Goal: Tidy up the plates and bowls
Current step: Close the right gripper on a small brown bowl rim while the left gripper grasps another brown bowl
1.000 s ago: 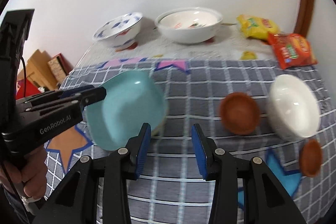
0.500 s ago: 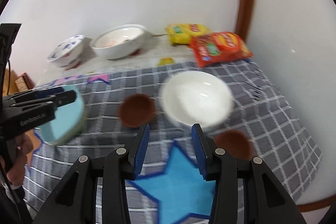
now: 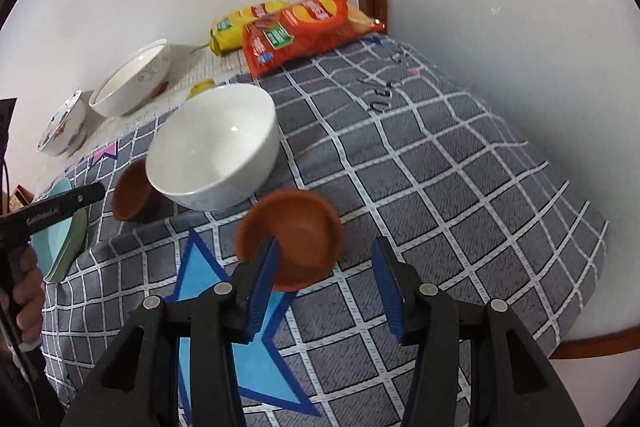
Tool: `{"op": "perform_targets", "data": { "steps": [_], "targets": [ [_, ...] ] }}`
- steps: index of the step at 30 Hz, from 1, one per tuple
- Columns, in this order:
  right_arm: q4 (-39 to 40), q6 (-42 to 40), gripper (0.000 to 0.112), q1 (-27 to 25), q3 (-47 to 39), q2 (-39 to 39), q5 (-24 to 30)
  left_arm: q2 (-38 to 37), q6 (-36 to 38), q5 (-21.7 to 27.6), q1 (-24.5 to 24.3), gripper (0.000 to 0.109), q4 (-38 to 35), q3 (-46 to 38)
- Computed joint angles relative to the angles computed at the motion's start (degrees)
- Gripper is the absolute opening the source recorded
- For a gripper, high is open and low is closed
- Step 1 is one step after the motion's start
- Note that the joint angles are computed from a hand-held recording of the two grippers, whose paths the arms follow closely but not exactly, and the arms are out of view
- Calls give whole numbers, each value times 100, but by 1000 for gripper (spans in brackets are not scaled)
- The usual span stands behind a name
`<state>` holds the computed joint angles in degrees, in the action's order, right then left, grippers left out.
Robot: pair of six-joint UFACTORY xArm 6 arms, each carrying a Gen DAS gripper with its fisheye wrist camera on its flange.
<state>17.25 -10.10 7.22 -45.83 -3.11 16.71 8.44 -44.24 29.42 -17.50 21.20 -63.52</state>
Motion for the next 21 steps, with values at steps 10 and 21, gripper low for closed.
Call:
{"op": "perform_targets", "data": {
  "steps": [10,21],
  "targets": [
    [1,26,46,-14,-216,580,-9,409,135,1,59,35,-207,-233],
    [140,-94,33,35,-193,780,-492,642,322,-317,109,35,-415,-298]
  ]
}}
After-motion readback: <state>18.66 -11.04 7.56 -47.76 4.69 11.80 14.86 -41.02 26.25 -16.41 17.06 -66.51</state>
